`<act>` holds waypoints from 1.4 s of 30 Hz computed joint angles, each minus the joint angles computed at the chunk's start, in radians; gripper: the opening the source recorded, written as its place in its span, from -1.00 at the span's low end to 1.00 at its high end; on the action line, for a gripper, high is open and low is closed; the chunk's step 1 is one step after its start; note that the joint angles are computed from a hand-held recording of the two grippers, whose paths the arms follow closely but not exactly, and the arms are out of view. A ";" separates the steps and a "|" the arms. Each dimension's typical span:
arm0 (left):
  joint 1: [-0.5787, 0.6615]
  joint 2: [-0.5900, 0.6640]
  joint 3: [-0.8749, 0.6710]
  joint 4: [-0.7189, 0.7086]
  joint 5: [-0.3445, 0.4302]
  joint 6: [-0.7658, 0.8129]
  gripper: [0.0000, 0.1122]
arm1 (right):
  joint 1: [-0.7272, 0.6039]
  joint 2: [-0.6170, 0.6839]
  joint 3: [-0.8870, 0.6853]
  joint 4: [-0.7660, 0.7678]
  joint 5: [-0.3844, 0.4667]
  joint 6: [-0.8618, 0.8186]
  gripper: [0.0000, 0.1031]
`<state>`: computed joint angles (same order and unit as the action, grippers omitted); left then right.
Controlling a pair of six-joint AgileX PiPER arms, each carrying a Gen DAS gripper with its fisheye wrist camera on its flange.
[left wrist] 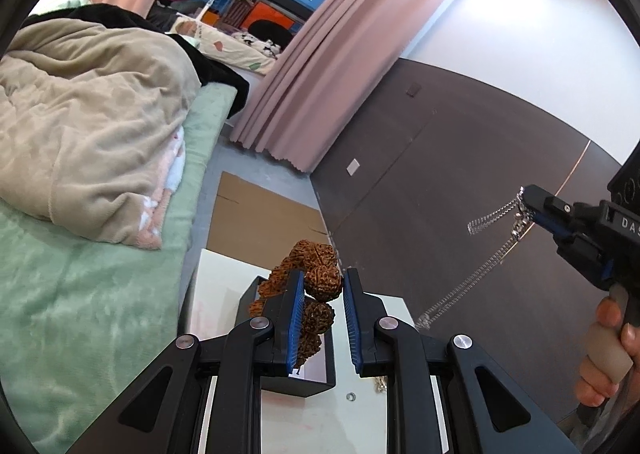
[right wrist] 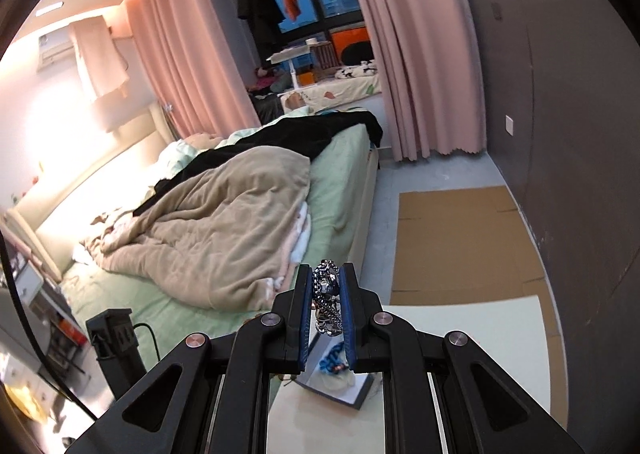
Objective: Organize jewelry
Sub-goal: 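Lower both bracelets into the black box and open both grippers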
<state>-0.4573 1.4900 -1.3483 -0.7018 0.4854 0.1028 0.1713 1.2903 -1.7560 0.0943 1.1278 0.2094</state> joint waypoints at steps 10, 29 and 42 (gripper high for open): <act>0.032 -0.006 0.007 -0.020 0.006 0.019 -0.64 | 0.021 0.051 0.047 0.025 -0.068 -0.006 -0.72; -0.078 0.075 -0.075 0.218 0.006 -0.175 -0.64 | -0.284 -0.080 0.579 0.417 -0.246 -0.302 0.01; -0.188 0.215 -0.208 0.586 0.078 -0.454 -0.63 | -0.769 -0.241 0.732 0.678 0.002 -0.579 0.01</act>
<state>-0.6458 1.7050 -1.5559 -0.1156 0.5629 -0.3516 -0.5975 1.0488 -1.0240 0.7728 1.1302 -0.3693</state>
